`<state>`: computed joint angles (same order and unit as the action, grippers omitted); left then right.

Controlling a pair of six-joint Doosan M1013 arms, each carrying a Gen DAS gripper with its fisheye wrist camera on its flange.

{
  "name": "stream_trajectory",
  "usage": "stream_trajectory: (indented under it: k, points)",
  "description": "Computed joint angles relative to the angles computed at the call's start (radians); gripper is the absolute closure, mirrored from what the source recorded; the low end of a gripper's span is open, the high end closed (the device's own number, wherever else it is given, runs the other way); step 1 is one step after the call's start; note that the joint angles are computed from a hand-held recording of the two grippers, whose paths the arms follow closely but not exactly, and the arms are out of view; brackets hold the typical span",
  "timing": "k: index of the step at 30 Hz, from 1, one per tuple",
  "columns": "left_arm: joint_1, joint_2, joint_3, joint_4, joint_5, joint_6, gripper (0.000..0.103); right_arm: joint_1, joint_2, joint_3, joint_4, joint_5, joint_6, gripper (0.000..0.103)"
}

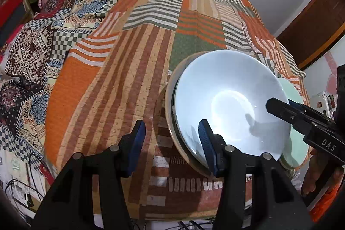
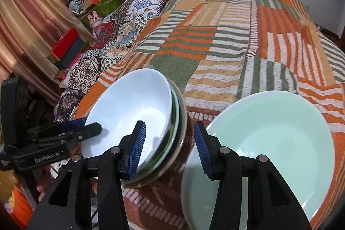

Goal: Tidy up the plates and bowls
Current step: 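Grasp the rims of the nested bowl stack with both grippers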

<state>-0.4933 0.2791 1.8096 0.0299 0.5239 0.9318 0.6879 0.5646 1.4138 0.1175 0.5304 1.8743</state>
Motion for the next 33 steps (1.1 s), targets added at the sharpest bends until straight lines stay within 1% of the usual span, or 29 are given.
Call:
stream_trajectory:
  k: [5, 7, 8, 11, 13, 16, 17, 20, 25, 27, 30, 33]
  points:
    - [0.005, 0.007, 0.002, -0.036, -0.018, 0.029, 0.053, -0.003, 0.014, -0.014, 0.026, 0.013, -0.008, 0.06]
    - [0.007, 0.011, 0.001, -0.053, -0.02, 0.045, 0.058, -0.005, 0.015, -0.013, 0.033, 0.014, -0.009, 0.062]
    - [0.009, 0.013, 0.001, -0.076, -0.024, 0.067, 0.06, -0.007, 0.016, -0.012, 0.033, 0.013, -0.009, 0.065]
    - [0.012, 0.017, -0.001, -0.099, -0.031, 0.093, 0.063, -0.012, 0.02, -0.013, 0.083, 0.016, -0.042, 0.069]
    - [0.012, 0.02, -0.003, -0.115, -0.034, 0.109, 0.066, -0.011, 0.023, -0.015, 0.092, 0.019, -0.05, 0.07]
    - [0.013, 0.025, -0.008, -0.148, -0.035, 0.144, 0.073, -0.008, 0.026, -0.019, 0.071, 0.021, -0.038, 0.07]
    - [0.011, 0.027, -0.01, -0.141, -0.032, 0.142, 0.074, -0.007, 0.025, -0.018, 0.065, 0.02, -0.033, 0.071]
    - [-0.001, 0.028, -0.017, -0.064, -0.017, 0.082, 0.074, -0.003, 0.025, -0.019, 0.033, 0.025, 0.0, 0.072]
    - [-0.022, 0.03, -0.031, 0.049, 0.022, -0.014, 0.074, 0.008, 0.028, -0.031, -0.057, 0.044, 0.077, 0.072]
    - [-0.026, 0.03, -0.035, 0.068, 0.03, -0.029, 0.074, 0.008, 0.028, -0.031, -0.067, 0.048, 0.087, 0.072]
    - [-0.025, 0.026, -0.035, 0.063, 0.03, -0.029, 0.074, 0.004, 0.026, -0.027, -0.044, 0.048, 0.081, 0.072]
    - [-0.031, 0.019, -0.035, 0.097, 0.034, -0.061, 0.074, 0.006, 0.024, -0.028, -0.044, 0.058, 0.088, 0.072]
